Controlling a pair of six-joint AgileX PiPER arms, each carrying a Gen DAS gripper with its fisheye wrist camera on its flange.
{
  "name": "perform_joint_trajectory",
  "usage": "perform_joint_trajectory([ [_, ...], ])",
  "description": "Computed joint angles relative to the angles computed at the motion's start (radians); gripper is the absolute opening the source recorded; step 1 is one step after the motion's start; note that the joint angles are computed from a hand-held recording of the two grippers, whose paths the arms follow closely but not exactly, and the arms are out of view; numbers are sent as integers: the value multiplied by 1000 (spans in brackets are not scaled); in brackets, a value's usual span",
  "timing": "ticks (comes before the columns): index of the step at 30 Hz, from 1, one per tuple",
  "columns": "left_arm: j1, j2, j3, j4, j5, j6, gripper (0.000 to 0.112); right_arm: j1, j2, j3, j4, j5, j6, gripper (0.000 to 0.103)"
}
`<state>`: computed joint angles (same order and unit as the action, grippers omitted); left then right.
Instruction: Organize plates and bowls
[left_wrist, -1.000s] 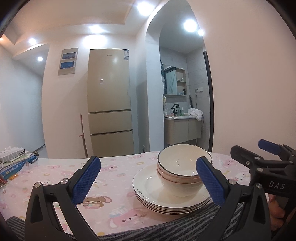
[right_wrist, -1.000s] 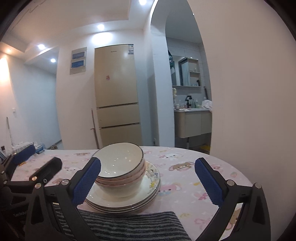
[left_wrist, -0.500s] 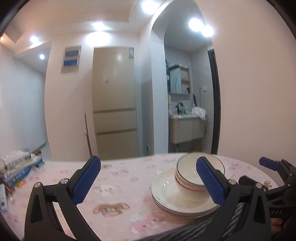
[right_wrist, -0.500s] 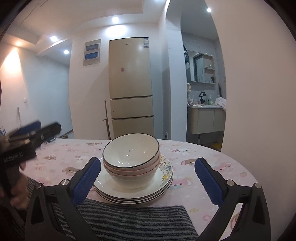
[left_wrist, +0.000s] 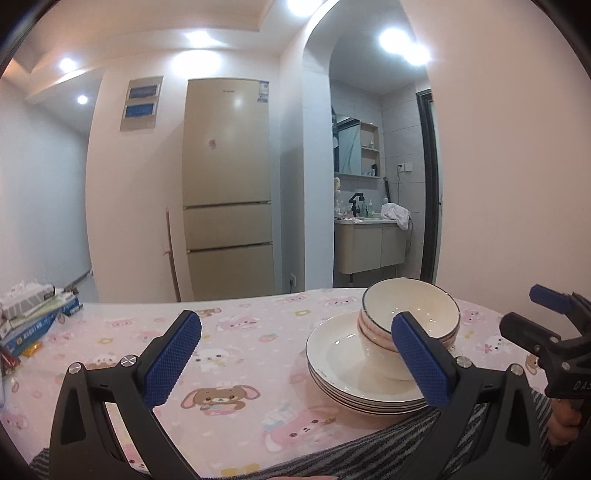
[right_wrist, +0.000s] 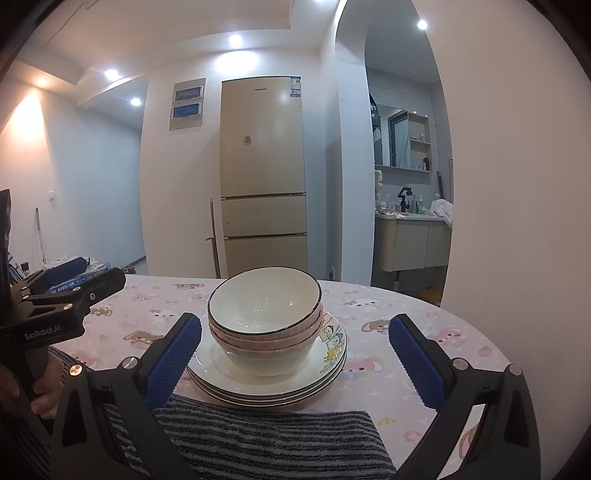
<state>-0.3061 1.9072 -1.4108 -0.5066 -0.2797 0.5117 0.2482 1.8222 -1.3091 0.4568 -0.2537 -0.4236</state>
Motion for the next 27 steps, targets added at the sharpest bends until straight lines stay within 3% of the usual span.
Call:
perform_joint_trajectory([
  [27,-18,8,-2,-25,-20,73,103,9,13,-19,55,23,-62,103],
])
